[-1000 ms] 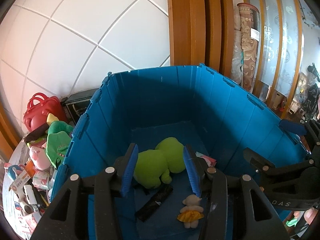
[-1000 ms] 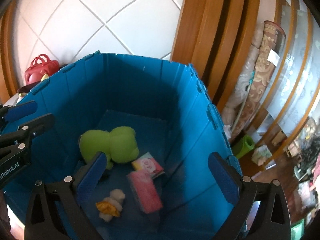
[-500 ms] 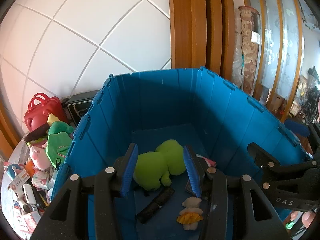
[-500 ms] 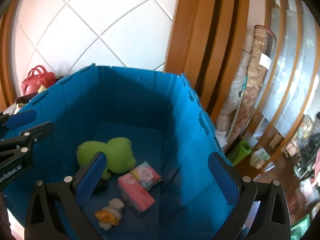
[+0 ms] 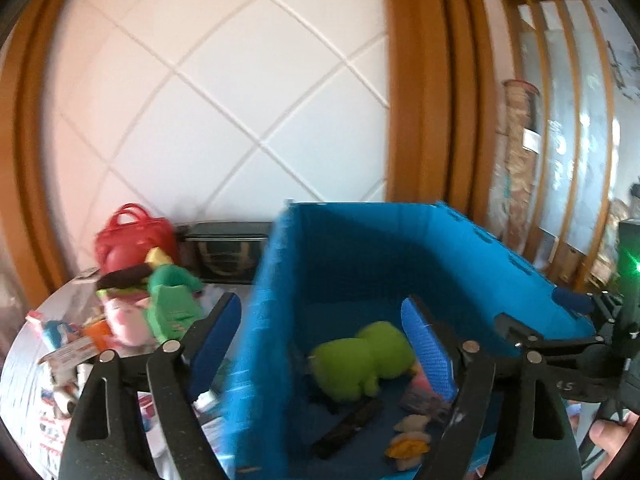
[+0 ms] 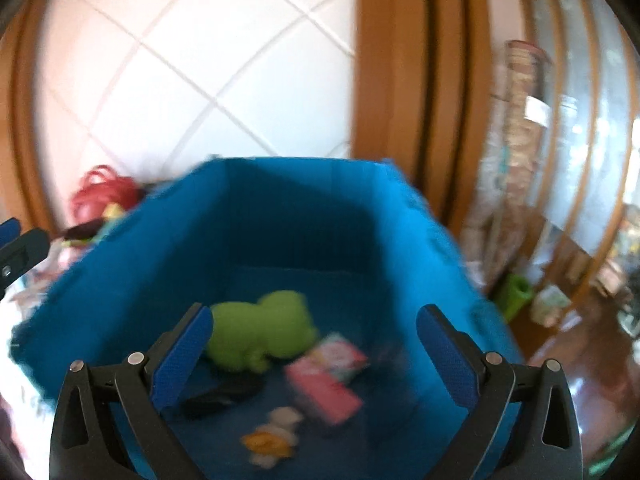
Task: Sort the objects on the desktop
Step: 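Withdraw both grippers from the crate toward the pile, then move both grippers down over the pile of medicine boxes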
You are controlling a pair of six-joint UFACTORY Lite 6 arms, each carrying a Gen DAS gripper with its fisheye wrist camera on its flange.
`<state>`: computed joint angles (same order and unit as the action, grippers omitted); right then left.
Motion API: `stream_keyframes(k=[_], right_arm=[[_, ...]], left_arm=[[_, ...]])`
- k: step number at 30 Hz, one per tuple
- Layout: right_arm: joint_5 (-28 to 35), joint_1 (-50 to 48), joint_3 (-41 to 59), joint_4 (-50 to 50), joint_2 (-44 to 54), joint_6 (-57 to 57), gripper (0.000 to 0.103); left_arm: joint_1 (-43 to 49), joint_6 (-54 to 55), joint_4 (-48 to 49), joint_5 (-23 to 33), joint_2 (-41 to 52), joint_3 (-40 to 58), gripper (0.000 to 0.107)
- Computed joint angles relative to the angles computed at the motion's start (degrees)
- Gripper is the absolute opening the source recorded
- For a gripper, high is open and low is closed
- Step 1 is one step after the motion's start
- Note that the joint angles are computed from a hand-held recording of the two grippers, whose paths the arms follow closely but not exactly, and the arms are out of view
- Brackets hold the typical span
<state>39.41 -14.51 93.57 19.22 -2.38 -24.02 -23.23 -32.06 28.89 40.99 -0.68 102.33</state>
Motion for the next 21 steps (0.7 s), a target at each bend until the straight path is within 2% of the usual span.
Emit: stream_keyframes(k=[4,9,12,16,21], right_arm=[[-2.8,9.6,-2.0,-5.9,-4.4,8.7,0.103],[-4.0,24.5,0.7,-16.2,-4.1,22.1,0.103],[-3.7,34.5,5.1,-26.1,-0.3,32.5,0.103],[-2.3,45.9,13.1,-35.8,6.8,42.3,0.103],[1.3,56.6,25.9,-42.7,18.8,49.7,0.103]], left_arm=[[10.1,6.1,-5.7,-0.5,-6.9,-7.7,0.083],[29.7,22.1,-20.5,-2.5,-12.3,-16.2,0.083],[43.9,35.5,-31.7,-4.1,-13.4,-20.7,0.083],[57.3,52.1,-43.5,-4.9,-10.8,-23.2,0.083],[68.4,69.0,-56.2,-4.9,-5.6,-26.2,0.083]])
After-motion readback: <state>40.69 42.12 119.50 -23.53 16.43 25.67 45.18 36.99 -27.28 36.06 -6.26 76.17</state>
